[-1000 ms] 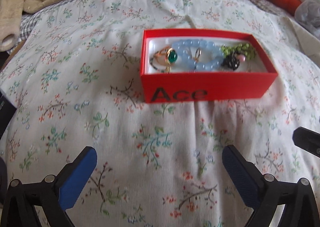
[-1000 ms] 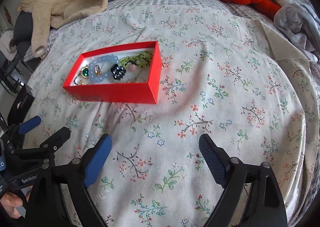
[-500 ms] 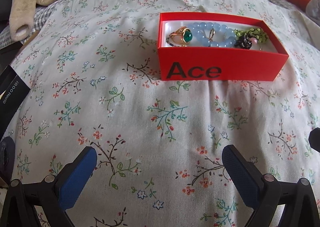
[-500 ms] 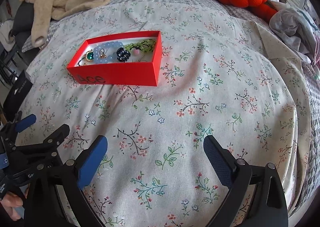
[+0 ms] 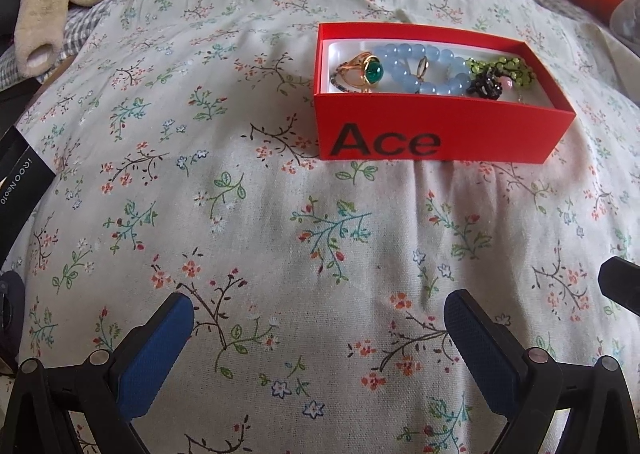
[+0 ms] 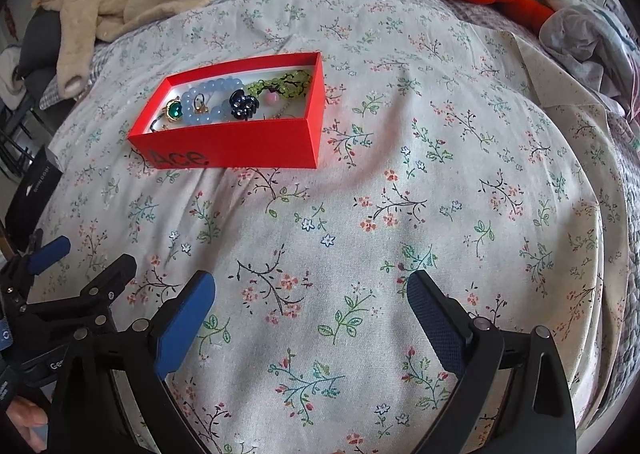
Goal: Organize jewelry
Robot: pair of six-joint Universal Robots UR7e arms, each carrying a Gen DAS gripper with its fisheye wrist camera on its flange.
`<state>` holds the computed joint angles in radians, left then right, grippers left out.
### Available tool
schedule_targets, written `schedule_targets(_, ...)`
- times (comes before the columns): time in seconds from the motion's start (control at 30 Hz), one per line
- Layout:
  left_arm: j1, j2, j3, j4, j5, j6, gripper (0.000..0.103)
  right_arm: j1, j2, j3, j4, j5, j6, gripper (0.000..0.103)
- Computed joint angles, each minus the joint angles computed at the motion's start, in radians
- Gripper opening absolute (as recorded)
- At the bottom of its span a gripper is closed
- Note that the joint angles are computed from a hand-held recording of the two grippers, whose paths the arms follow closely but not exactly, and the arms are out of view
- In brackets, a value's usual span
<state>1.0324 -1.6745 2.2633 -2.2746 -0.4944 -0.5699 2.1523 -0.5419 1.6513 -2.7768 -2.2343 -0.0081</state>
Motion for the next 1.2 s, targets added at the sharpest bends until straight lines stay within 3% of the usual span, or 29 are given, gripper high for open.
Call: schedule_targets(1.2, 0.001, 0.003, -0.004, 0.009, 0.001, -0.009, 0.103, -0.001, -0.003, 0.0, 0.007, 0.002, 0.003, 0.098)
